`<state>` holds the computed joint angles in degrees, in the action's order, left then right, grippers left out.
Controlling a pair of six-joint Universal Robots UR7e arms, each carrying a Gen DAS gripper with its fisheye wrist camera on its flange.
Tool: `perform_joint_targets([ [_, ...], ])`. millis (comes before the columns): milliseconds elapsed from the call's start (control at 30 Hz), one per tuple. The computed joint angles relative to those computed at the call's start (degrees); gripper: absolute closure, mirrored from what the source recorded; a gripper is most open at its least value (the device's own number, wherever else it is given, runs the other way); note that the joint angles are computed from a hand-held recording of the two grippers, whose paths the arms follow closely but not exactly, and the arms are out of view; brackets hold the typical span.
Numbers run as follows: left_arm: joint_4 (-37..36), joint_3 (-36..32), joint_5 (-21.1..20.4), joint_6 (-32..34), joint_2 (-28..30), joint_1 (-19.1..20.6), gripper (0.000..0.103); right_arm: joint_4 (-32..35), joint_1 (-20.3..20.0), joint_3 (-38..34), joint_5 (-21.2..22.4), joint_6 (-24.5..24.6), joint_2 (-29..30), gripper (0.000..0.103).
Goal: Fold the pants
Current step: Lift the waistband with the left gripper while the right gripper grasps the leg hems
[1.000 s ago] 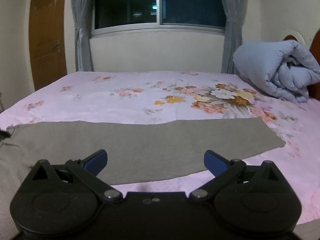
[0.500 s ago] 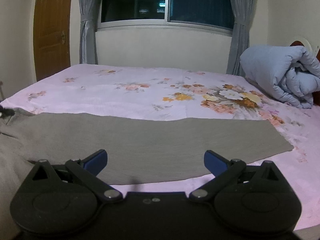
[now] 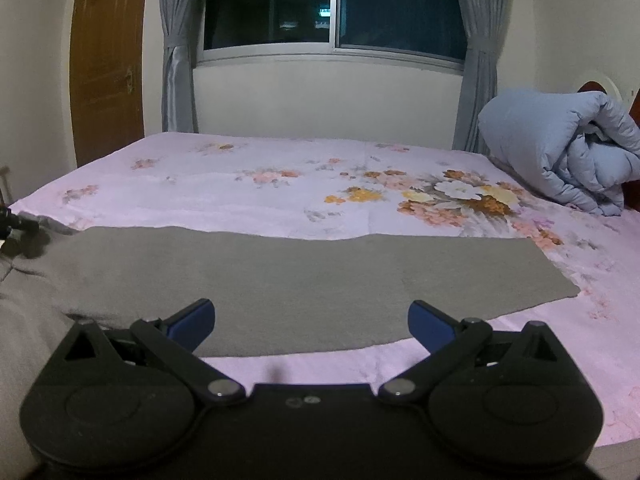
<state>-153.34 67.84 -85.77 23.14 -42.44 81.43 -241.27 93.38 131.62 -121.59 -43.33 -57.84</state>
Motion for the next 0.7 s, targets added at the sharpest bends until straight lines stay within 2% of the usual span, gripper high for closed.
perform_joint_targets([
  [67, -0.68, -0.24, 7.4, 3.38, 0.37, -1.43, 0.072, 0.45, -0.31, 0.29, 0.44, 0.67, -0.34, 0.006],
  [100, -0.54, 0.16, 8.97, 5.39, -0.36, -1.4, 0.057, 0.41, -0.31, 0.29, 0.37, 0.54, -0.31, 0.006],
  [167, 1.52, -1.99, 11.84, 6.13, 0.56, -1.04, 0.044, -0.21, -0.16, 0.27, 0.3, -0.12, -0.04, 0.006],
  [200, 4.8, -3.94, 10.78, 4.61, 1.01, -0.27, 0.044, -0.28, -0.15, 0.34, 0.42, -0.27, -0.07, 0.006],
  [300, 9.65, -8.2, 3.85, 1.73, 2.33, 2.44, 0.04, -0.08, -0.16, 0.13, 0.41, -1.6, -0.1, 0.006],
  [367, 10.93, -10.59, -1.6, -1.43, 3.45, 4.16, 0.04, 0.16, -0.18, -0.32, 0.24, -1.93, -0.12, 0.006],
  [433, 11.03, -11.32, -4.93, -3.94, 4.0, 5.31, 0.04, 2.12, -0.7, -0.33, 1.09, 0.08, -1.27, 0.006],
  [467, 11.11, -11.56, -5.62, -4.5, 4.13, 5.53, 0.049, 3.73, -1.11, -0.35, 1.72, 2.01, -2.24, 0.006],
  [500, 13.14, -12.15, -6.79, -5.11, 4.08, 5.68, 0.086, 5.39, -1.55, -0.19, 2.58, 4.1, -3.23, 0.006],
  [533, 13.85, -11.81, -8.53, -4.9, 3.97, 5.8, 0.086, 8.51, -2.34, 0.15, 4.34, 6.53, -5.0, 0.006],
  [567, 12.17, -9.78, -7.86, -2.29, 2.82, 4.96, 0.086, 13.27, -3.38, 0.37, 6.92, 8.74, -7.43, 0.006],
  [600, 9.8, -7.78, -9.04, -0.28, 1.73, 4.58, 0.086, 16.73, -3.91, 0.11, 8.4, 9.29, -8.92, 0.007],
  [667, 6.54, -5.18, -15.42, -0.52, -0.31, 4.75, 0.086, 23.26, -4.12, -1.98, 9.16, 7.28, -10.57, 0.009],
  [700, 5.03, -3.59, -16.87, -0.02, -1.52, 4.45, 0.086, 26.41, -4.32, -3.37, 10.15, 5.07, -11.13, 0.01],
])
